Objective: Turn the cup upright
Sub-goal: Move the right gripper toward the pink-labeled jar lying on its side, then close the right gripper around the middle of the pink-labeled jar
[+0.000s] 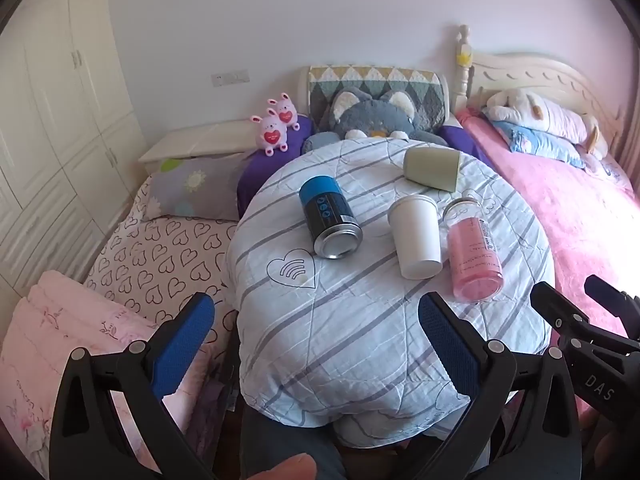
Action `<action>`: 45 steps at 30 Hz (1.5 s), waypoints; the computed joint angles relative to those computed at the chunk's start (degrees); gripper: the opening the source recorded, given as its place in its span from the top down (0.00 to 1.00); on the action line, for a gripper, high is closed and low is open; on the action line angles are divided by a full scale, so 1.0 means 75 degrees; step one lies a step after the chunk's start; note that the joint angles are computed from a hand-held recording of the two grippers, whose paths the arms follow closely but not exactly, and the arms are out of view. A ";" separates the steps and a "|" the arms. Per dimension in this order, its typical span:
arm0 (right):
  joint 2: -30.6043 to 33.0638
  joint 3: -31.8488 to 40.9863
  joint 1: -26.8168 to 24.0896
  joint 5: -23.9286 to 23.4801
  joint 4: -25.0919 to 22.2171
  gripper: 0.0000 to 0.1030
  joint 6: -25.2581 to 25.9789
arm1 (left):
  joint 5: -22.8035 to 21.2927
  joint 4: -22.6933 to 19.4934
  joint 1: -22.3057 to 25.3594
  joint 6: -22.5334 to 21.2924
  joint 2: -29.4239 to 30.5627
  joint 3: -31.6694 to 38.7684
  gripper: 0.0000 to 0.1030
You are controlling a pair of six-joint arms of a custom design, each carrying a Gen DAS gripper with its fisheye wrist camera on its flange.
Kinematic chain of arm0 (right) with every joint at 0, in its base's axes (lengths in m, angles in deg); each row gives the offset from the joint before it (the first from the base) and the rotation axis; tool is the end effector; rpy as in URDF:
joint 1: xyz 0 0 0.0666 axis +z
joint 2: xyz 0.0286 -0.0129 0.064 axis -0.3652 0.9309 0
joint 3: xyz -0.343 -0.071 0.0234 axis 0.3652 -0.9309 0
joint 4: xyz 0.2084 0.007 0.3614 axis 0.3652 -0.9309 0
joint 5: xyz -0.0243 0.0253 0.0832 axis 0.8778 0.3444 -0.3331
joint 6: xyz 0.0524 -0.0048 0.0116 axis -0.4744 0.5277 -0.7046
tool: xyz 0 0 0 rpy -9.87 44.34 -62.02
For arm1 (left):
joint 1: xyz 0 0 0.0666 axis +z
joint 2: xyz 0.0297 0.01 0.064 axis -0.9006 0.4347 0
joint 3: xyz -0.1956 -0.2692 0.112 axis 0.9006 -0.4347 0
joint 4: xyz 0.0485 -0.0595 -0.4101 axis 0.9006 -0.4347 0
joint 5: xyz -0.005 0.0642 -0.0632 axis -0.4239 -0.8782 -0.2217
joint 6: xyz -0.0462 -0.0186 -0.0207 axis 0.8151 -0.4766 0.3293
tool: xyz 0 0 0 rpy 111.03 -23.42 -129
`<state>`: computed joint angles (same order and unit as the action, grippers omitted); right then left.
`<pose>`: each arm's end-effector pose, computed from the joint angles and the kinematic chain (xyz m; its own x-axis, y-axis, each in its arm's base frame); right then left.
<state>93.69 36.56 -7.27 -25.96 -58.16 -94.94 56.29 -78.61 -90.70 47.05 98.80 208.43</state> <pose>0.5401 0.1258 0.4284 -0.6476 0.2245 -0.7282 0.2213 0.9698 0.1022 0.5899 -0.2845 0.4658 -0.6808 0.1772 -0.7107 0.1833 0.9806 0.0690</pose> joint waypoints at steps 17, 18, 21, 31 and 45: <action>0.0234 0.0175 -0.0023 0.0021 -0.0118 0.11 0.0043 | -0.0067 0.0151 0.0075 0.0021 0.0069 -0.0062 0.00; 0.0265 0.0205 -0.0026 0.0017 -0.0142 0.11 0.0065 | -0.0040 0.0157 0.0098 0.0013 0.0079 -0.0060 0.00; 0.0386 0.0355 -0.0043 0.0009 -0.0279 0.11 0.0119 | 0.0010 0.0008 0.0145 0.0040 0.0278 0.0212 0.00; 0.1205 0.1247 -0.0207 -0.0184 -0.0868 0.11 0.0159 | 0.0210 -0.0523 0.0316 0.0040 0.1108 0.1276 0.00; 0.2976 0.3170 -0.0672 -0.0475 -0.2023 0.11 -0.0026 | 0.0439 -0.1981 0.0512 -0.0037 0.3361 0.4550 0.00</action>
